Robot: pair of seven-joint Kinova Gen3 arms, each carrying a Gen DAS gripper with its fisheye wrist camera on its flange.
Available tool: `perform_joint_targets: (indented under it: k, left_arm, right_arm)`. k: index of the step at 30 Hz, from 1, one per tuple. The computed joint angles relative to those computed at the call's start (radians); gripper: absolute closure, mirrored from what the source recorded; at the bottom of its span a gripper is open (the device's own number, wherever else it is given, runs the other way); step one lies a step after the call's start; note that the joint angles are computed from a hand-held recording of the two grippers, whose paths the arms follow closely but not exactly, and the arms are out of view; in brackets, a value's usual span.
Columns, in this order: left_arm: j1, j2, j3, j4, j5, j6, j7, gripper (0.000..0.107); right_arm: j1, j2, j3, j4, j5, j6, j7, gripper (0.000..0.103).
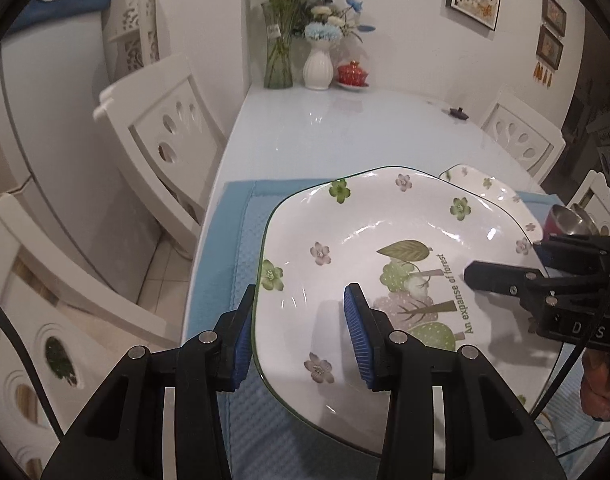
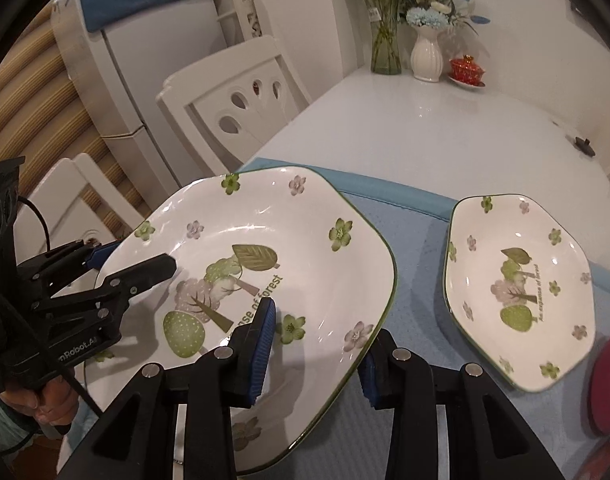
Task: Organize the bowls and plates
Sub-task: 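Carry the hexagonal plate with the right gripper toward the Sunflower plate, then lower the hexagonal plate onto the Sunflower plate and open the right gripper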
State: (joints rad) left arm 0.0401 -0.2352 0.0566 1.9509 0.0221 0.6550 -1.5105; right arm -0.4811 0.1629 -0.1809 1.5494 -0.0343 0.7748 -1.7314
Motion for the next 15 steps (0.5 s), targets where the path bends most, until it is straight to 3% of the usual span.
perform_joint_targets:
  k: [15]
  left_arm:
    - [0.025, -0.296, 0.111, 0.042, -0.003, 0.258, 0.142, 0.069]
  right_arm:
    - [-0.033, -0.31, -0.089, 0.203, 0.025, 0.116, -0.232, 0.067]
